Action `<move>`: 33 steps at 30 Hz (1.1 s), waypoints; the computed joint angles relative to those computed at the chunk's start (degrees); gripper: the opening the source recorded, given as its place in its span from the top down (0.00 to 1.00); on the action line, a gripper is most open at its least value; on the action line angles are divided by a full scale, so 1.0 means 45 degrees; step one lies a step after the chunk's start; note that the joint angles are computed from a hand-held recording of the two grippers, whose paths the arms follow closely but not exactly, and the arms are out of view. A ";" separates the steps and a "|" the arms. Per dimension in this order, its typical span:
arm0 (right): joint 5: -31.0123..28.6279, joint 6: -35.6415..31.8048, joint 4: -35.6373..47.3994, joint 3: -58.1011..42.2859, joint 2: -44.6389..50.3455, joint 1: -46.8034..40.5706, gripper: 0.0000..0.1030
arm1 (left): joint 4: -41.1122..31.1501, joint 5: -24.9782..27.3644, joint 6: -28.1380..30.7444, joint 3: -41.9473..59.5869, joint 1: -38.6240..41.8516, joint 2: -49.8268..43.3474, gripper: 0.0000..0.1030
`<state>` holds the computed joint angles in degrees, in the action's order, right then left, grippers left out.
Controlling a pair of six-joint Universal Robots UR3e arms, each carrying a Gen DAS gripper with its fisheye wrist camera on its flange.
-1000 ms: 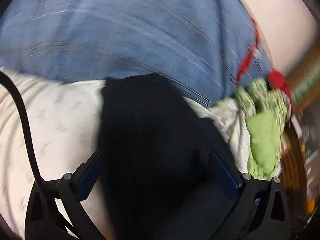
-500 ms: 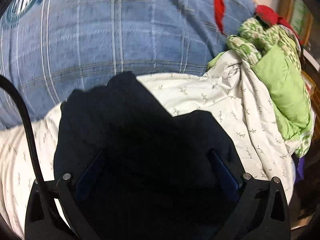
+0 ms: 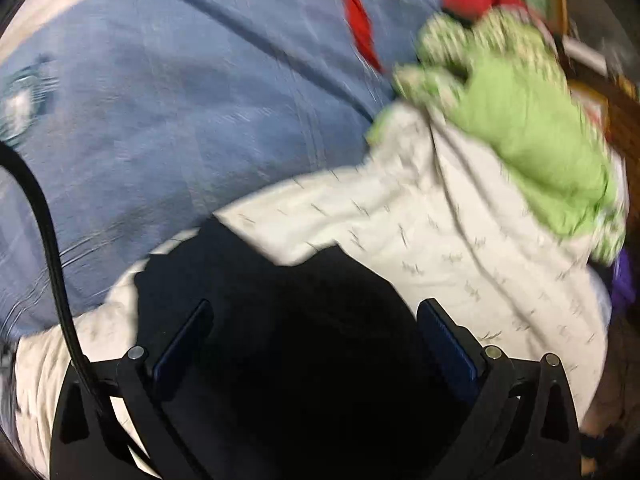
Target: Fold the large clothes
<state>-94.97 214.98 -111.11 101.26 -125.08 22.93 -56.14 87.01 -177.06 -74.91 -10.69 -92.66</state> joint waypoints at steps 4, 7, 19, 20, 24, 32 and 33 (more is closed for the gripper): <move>-0.1015 -0.0753 0.1304 -0.2454 0.0528 0.0313 0.23 | -0.1203 -0.0790 -0.1462 -0.2112 0.1912 0.3542 0.01; -0.0224 -0.2337 0.1029 -0.3788 0.1416 -0.0525 0.22 | -0.3207 -0.2228 -0.1947 -0.3544 0.3902 0.6078 0.01; -0.0340 -0.5465 0.2826 -1.3494 1.1911 0.0561 0.22 | -0.3590 -0.0791 -0.3898 -0.6577 0.2783 0.8559 0.01; -0.0427 -0.5428 0.2810 -1.3523 1.2099 0.0631 0.22 | -0.3532 -0.0629 -0.3953 -0.6590 0.2604 0.8352 0.01; -0.1077 -0.5239 0.4571 -1.5295 1.3882 0.0522 0.22 | -0.3392 -0.0389 -0.3972 -0.6726 0.2307 0.7815 0.01; -0.0838 -0.4775 0.3028 -1.1526 1.2139 -0.0958 0.21 | -0.3783 -0.0260 -0.3874 -0.6578 0.2173 0.7651 0.01; -0.0891 -0.4741 0.2796 -1.1406 1.1934 -0.0913 0.21 | -0.3832 -0.0217 -0.3929 -0.6429 0.2096 0.7673 0.01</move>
<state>-98.98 193.64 -98.53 49.94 -71.38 18.82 -73.39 86.04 -194.74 -103.84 -1.26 -58.13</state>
